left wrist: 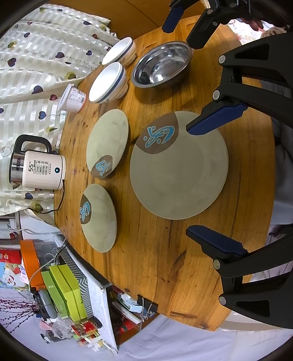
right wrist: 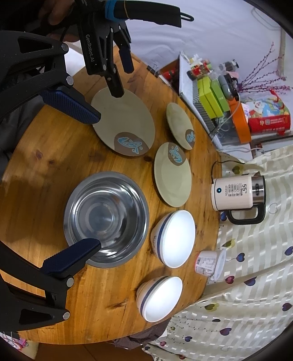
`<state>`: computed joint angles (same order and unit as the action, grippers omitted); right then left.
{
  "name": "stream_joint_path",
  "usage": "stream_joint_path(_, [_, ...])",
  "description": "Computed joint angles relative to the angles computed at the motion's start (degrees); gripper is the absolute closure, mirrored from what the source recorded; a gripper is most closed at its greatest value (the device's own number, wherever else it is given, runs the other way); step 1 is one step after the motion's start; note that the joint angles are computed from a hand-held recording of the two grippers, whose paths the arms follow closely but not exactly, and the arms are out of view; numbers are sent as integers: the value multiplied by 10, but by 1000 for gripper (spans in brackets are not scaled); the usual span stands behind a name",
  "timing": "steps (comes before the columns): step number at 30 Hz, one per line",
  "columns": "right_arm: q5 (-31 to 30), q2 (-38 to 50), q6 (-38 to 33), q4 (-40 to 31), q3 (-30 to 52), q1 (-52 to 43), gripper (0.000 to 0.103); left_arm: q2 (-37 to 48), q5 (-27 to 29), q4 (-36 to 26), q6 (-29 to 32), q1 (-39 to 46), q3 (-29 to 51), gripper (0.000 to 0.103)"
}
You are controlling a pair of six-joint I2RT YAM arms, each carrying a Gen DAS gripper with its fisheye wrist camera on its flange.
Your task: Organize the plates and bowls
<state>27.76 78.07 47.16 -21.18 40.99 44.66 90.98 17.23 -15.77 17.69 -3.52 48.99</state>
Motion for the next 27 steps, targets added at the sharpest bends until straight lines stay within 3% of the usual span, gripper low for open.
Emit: stream_joint_path(27, [-20, 4, -2, 2, 8, -3, 1, 7, -3, -5, 2, 7, 12, 21])
